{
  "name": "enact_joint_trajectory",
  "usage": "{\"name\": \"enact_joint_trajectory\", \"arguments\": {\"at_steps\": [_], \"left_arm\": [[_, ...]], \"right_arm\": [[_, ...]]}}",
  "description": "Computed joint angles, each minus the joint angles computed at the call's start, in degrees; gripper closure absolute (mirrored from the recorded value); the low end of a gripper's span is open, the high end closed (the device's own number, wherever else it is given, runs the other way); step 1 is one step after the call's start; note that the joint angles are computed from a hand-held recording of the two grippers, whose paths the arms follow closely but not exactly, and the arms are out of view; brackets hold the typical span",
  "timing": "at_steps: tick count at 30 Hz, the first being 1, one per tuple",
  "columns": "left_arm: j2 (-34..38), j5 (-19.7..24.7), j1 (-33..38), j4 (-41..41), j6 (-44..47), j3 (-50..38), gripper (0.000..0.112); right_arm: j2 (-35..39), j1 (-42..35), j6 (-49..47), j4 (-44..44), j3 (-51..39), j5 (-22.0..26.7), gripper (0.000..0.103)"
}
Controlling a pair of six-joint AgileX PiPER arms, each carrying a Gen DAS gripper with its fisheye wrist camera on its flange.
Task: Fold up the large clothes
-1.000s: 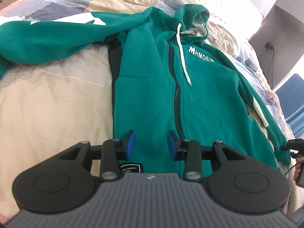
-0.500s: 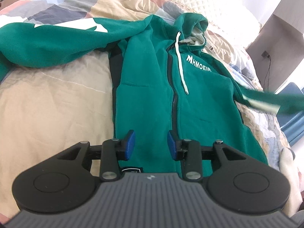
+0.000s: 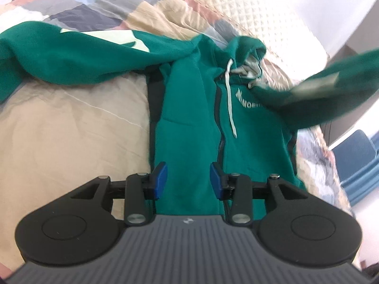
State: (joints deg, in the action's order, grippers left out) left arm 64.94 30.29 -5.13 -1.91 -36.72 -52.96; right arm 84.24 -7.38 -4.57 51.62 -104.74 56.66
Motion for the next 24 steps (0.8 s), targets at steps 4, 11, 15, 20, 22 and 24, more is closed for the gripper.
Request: {"name": "enact_joint_trajectory", "arguments": {"at_steps": [4,11,15,20,22,24], "left_arm": [[-1.2,-1.9,4.0,-7.2,5.2,1.6,0.065],[-1.7,-2.9,8.6,-22.8,18.1,3.7,0.065],[-1.5,-3.1,9.3,-29.2,24.1,4.0,0.063],[-2.0,-4.3,8.6,-35.7,30.6,4.6,0.056],[-1.8,-4.6,8.2,-38.1,33.4,4.7,0.055],[-1.3,-4.8,7.8,-41.8,37.3,4.8,0.055]], "right_arm": [[-6.7,12.5,-3.9,-5.5,19.4,-11.2,0.076],[-10.4,25.8,-6.9,-8.2,46.9,-27.3,0.074],[-10.6,26.0,-10.5,-6.2,53.4,-26.1,0.062],[-11.3,16.9,-16.6,-1.7,50.6,-13.3,0.033],[-12.0,13.0,-18.8,-1.3,48.6,-8.1,0.03],[-11.9,8.1,-22.8,1.2,47.6,-5.1,0.029]]}}
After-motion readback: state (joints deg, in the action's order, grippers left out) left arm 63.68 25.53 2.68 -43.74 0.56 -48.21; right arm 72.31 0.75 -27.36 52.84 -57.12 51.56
